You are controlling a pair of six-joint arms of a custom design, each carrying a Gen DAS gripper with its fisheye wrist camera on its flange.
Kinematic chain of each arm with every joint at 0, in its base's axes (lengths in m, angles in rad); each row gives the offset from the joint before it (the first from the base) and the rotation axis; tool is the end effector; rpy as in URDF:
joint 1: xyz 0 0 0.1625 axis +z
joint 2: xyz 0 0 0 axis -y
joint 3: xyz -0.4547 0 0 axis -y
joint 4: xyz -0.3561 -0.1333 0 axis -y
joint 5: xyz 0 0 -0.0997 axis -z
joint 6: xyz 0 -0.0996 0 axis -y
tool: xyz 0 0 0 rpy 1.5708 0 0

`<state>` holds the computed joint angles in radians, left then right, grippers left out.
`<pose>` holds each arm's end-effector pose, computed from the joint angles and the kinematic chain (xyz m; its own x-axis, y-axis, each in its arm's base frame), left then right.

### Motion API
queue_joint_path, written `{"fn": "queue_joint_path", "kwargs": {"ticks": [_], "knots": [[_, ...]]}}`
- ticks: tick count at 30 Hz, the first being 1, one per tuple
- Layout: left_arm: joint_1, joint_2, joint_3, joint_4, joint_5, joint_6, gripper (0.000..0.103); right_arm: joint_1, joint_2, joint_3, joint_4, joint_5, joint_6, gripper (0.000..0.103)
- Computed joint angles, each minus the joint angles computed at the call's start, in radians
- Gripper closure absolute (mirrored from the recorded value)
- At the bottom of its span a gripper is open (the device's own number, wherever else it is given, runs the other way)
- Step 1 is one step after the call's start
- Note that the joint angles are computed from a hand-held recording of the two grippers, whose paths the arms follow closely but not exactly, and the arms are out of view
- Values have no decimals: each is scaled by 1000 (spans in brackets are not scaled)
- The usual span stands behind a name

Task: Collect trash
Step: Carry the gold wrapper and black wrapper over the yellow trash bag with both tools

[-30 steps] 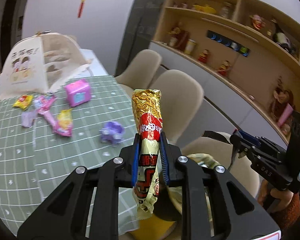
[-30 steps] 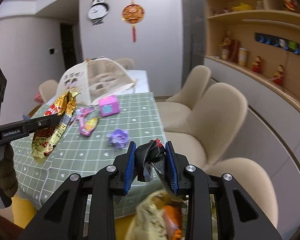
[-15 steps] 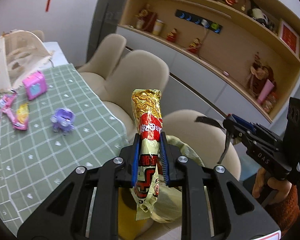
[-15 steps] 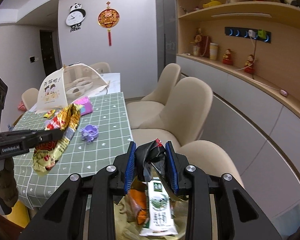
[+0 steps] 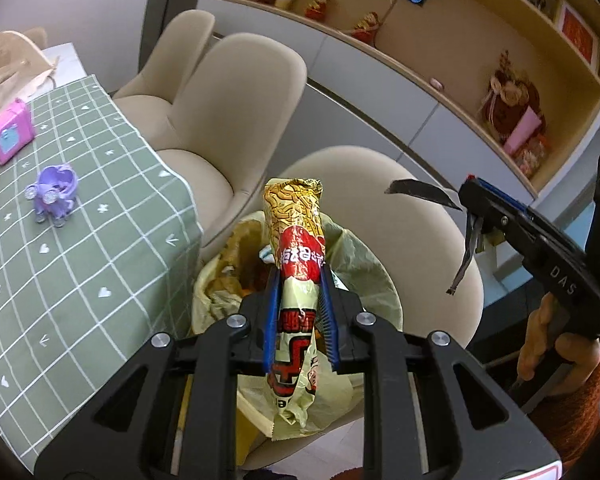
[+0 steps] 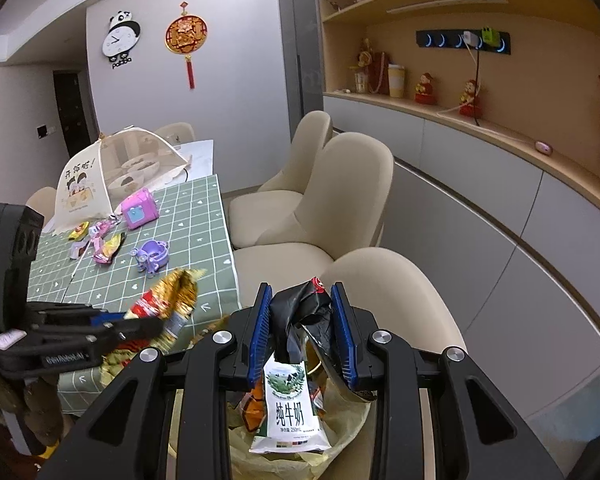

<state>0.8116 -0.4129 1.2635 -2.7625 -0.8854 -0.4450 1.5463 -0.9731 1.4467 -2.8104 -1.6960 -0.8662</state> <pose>-0.3883 -0.6945 0.0380 -0.9177 0.0481 -0.3944 0.2810 0.7803 -0.5587 0.1034 -0.7159 0.3739 -0.6545 -0.4771 0.5865 -0.7426 0.5511 -0.3805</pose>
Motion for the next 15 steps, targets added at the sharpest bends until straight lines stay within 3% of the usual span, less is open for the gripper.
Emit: {"fn": "queue_joint_path", "kwargs": {"ticks": [15], "knots": [[51,122,-191,6,-126,21,85,-24,-2,-10,-8,-43,34,74]]}}
